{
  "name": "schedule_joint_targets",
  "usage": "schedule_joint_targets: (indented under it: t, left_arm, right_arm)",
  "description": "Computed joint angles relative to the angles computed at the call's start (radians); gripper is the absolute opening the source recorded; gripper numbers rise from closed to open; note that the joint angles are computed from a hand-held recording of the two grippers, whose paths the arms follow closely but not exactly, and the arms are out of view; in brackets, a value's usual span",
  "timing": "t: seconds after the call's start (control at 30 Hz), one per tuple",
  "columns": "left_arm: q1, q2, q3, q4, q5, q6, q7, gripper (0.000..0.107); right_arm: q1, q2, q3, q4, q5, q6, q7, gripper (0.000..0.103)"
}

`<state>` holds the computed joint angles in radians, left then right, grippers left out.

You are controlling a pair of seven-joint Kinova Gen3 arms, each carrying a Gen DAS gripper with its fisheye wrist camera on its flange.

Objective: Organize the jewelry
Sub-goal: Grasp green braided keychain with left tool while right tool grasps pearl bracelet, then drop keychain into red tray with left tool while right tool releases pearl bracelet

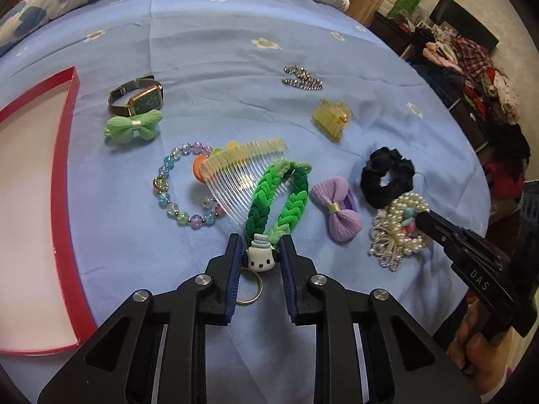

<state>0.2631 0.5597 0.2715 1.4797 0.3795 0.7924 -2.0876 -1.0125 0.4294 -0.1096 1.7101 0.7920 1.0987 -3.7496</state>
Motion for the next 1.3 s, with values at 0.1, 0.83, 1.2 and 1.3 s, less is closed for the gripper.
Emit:
schedule_joint_targets:
  t: [0.1, 0.83, 1.2, 1.3]
  left_arm:
    - [-0.032, -0.020, 0.016, 0.020, 0.031, -0.008, -0.030, 0.020]
    - [-0.225, -0.193, -0.015, 0.139, 0.308, 0.002, -0.262, 0.020]
    - [-0.312, -0.216, -0.080, 0.159, 0.369, -0.027, -0.279, 0.020]
    - [-0.338, -0.213, -0.090, 0.162, 0.375, -0.036, -0.273, 0.020]
  right_arm:
    - [-0.014, -0.012, 0.004, 0.010, 0.032, -0.005, -0.031, 0.013]
    - [-0.035, 0.004, -0.008, -0.143, 0.173, 0.025, 0.061, 0.010]
    - [-0.019, 0.095, 0.057, -0.331, 0.155, -0.122, 0.291, 0.010]
    - [-0.018, 0.120, 0.079, -0.386, 0.141, -0.176, 0.348, 0.010]
